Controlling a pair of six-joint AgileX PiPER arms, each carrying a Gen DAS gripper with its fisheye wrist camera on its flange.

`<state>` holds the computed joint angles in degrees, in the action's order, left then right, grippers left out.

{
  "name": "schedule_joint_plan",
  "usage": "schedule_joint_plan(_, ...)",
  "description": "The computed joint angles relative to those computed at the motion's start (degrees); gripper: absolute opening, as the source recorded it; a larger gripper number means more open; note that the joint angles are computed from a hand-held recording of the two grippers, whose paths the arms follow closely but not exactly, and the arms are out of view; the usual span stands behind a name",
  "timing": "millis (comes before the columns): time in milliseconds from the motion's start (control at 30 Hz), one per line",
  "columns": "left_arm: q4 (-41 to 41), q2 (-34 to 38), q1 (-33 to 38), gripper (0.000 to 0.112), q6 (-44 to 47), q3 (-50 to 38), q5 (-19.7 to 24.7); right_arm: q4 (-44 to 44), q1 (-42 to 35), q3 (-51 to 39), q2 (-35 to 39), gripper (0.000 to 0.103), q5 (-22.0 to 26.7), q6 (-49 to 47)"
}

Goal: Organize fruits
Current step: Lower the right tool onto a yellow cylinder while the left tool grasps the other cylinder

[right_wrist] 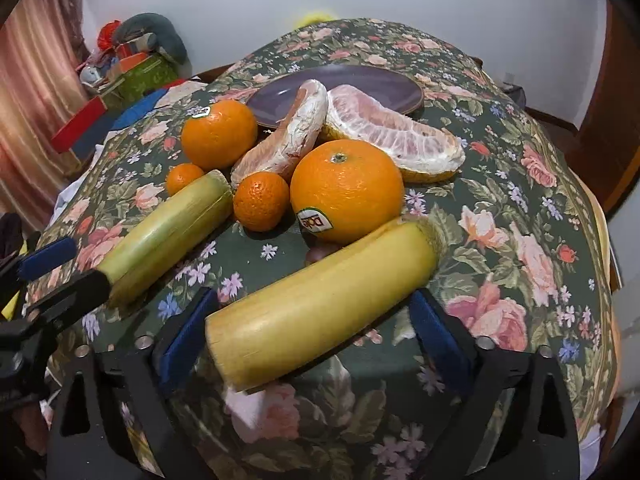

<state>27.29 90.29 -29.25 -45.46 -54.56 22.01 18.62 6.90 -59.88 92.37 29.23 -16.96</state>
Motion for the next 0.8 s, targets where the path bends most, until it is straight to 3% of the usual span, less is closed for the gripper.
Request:
schedule_joint_plan(133,-2.00,2.71,-0.54,0.073,2.51,-2.24,0.50,1.92,-2.87,2.97,-2.90,0.061,-0.12,-4.96)
schedule_joint_plan(500,-3.86,8.88,-1.90,0.071,4.87,-8.88,3.64,14.50,-18.60,2.59,-4.64,0.060,8.26,-20.86)
schedule_joint_plan(800,-11.48,12.47,-0.46,0.067,15.16,-15.18,6.55,17.81,-19.27,-2.15,0.02,0.058,9.95,-23.53)
